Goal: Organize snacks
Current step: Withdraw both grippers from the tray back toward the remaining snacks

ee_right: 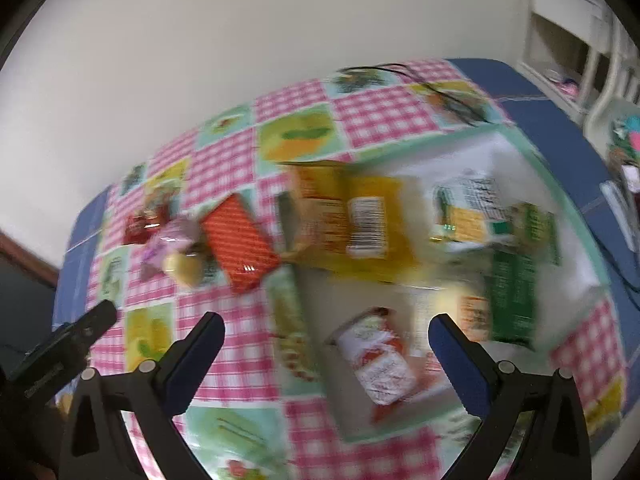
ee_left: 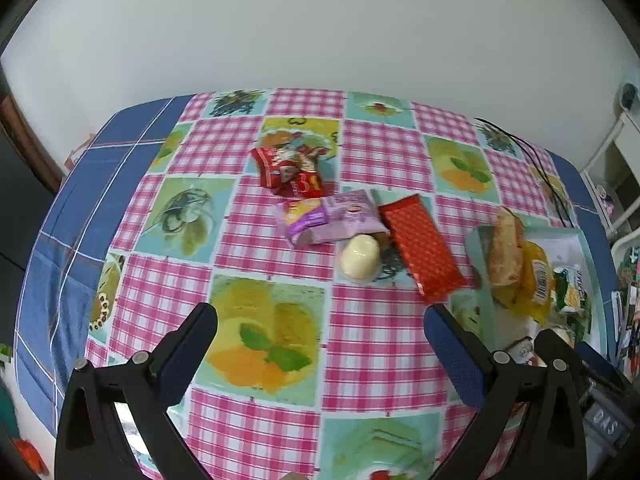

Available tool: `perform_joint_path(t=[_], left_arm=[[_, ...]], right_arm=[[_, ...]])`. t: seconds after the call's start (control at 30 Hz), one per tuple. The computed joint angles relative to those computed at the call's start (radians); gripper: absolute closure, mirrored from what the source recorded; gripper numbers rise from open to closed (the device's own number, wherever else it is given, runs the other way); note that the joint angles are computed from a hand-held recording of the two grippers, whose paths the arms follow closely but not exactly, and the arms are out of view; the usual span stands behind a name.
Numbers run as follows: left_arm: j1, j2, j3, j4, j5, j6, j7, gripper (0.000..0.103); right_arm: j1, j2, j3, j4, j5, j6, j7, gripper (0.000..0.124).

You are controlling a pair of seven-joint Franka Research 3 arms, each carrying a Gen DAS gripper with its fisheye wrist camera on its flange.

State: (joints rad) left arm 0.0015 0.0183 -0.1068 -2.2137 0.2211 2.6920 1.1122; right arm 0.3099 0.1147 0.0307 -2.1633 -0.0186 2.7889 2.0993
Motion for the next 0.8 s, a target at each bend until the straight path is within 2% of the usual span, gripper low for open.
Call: perform_joint_path(t=[0.07, 0.13, 0.37, 0.67, 0.8], left_arm=[[0.008, 0.004, 0.007, 0.002, 0.0, -0.002, -0.002, 0.0], [0.016, 0.011, 0.014, 0.007, 0.015, -0.006, -0.018, 0.0], [0.048, 0.036, 0.03, 0.022, 0.004, 0.009, -0.012, 0.0], [0.09, 0.082, 0.04, 0.053, -0.037, 0.049, 0.004, 0.0], [0.1, 0.104, 0.041, 0.069, -0.056, 0.063, 0.02, 0.0]], right_arm=[[0.005, 0.018, 0.014, 0.019, 0.023, 0.006, -0.032, 0.021], [0.031, 0.035, 0.005, 0.037, -0.029, 0.013, 0.001, 0.021], [0.083, 0.101, -0.005, 0.112, -0.072, -0.02, 0.029, 0.021], [0.101, 0.185, -0.001, 0.203, -0.015, -0.024, -0.034, 0.021], [0.125, 0.218, -0.02, 0.247, -0.028, -0.047, -0.031, 0.021]])
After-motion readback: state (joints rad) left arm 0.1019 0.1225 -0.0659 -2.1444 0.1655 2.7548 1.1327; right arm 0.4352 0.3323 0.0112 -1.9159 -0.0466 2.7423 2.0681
